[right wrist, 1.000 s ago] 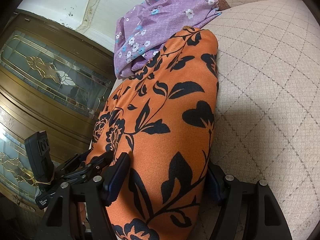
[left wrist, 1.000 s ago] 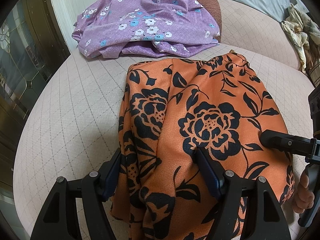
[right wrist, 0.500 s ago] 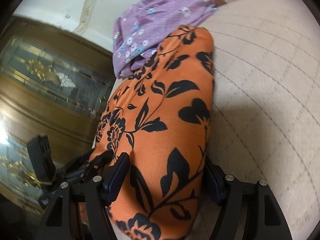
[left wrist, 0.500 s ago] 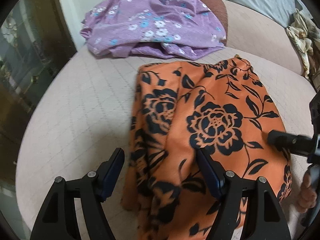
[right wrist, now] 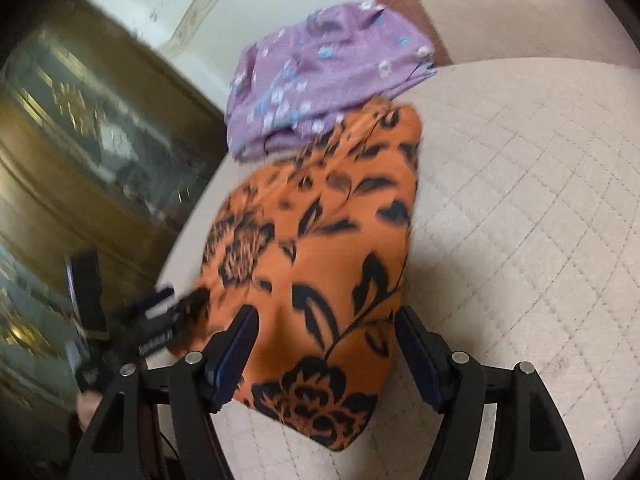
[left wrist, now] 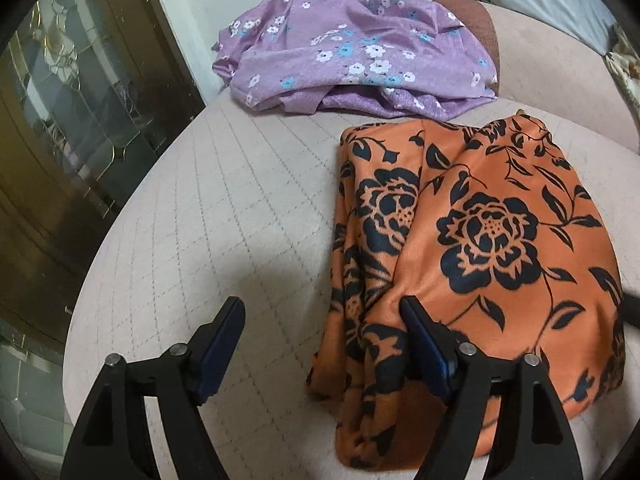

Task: Fold small clothes

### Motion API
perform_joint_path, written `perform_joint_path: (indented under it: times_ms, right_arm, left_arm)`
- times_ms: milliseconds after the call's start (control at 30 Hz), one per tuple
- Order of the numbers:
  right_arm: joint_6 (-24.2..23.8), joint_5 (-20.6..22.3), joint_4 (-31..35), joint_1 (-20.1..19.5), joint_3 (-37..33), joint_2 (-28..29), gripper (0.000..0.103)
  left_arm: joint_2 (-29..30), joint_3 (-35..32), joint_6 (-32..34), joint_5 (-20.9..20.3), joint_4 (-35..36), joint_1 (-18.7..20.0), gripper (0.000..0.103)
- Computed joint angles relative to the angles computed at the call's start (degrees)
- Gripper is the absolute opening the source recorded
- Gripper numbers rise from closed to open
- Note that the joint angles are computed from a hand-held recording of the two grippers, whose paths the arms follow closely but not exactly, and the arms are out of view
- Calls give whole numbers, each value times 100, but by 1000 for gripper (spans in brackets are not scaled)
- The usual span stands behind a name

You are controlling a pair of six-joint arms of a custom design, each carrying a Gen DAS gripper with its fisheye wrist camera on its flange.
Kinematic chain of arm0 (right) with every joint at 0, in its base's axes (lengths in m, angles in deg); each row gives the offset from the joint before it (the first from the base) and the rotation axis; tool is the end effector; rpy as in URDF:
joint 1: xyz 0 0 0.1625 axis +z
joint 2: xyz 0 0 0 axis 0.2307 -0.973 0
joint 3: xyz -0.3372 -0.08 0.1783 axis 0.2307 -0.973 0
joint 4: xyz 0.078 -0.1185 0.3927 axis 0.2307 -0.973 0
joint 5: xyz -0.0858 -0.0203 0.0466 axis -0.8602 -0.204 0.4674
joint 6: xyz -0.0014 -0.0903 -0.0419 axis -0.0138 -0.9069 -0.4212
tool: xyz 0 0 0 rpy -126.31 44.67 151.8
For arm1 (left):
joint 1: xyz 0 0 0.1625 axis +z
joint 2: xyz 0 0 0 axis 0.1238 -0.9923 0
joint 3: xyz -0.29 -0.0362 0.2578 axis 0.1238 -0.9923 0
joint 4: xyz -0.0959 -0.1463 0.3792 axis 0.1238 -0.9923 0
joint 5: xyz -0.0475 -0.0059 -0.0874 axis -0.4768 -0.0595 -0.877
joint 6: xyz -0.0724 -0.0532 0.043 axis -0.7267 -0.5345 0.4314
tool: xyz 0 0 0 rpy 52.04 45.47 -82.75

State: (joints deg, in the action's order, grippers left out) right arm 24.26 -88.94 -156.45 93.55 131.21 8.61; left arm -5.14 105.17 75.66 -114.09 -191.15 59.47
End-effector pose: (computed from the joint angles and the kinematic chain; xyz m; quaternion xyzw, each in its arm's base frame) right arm 0.3141 -0.7333 0.0251 -0.0834 -0.8998 0.4150 0.1057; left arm -0.1157 -0.7630 0.2510 0.3817 0.8293 -0.2015 0.3551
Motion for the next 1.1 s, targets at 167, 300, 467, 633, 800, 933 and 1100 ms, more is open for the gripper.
perform_joint_path:
  times_ms: [167, 300, 467, 633, 800, 933, 1100]
  right_arm:
    - [285, -25, 509, -85, -294, 238, 72]
    - [168, -190, 233, 17, -42, 30, 72]
    - [207, -153, -239, 67, 439, -310, 72]
    - [-18, 109, -653, 213, 613, -363, 72]
    - [-97, 212, -200, 292, 188, -68, 51]
    - [326, 241, 435, 110, -131, 191, 37]
    - [468, 480, 223, 3, -37, 154, 30]
  left_arm:
    - [145, -273, -274, -32, 224, 22, 87]
    - [-195, 222, -44, -32, -435, -61, 87]
    - [-595, 548, -1, -54, -570, -29, 87]
    - [-858, 852, -128, 178, -429, -13, 87]
    - [-724, 933, -22, 541, -607, -10, 87]
    - [-506, 776, -23, 632, -661, 32, 87]
    - [-34, 358, 179, 860, -1067, 85, 86]
